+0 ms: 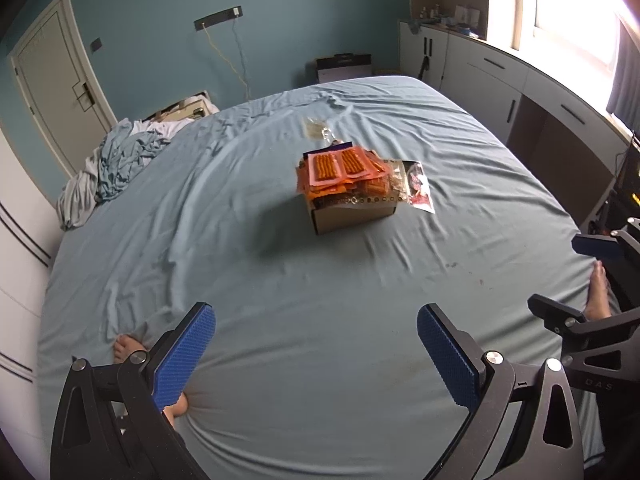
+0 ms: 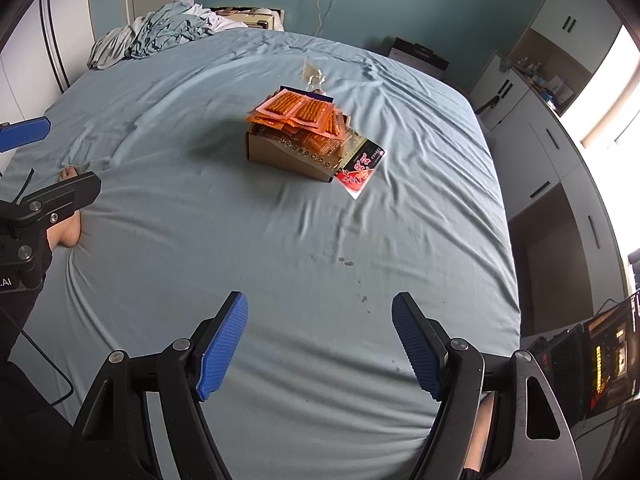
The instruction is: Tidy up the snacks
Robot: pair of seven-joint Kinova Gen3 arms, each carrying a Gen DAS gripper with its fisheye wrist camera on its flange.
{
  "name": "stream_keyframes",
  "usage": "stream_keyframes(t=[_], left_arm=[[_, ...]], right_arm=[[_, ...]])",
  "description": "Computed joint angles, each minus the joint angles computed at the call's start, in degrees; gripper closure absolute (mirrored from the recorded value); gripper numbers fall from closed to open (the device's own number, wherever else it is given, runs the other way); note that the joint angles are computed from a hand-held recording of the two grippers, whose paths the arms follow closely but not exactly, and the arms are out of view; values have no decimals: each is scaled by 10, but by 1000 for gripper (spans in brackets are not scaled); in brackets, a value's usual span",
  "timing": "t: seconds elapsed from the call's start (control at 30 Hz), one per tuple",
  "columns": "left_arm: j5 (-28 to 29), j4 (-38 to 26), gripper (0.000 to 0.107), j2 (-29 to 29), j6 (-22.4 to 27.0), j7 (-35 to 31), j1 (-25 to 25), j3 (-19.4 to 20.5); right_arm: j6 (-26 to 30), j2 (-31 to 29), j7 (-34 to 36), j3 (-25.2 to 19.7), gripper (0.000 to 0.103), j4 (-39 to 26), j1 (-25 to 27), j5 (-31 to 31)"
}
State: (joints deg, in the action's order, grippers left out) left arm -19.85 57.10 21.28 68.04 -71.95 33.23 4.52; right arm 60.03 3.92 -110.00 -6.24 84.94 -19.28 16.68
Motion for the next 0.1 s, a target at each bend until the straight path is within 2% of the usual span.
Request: stream_keyframes(t=[0.1], left_arm=[[-2,-4,5,4,3,-4,0,0]], right_arm=[[0,0,-6,-1,29,1,-2,2]])
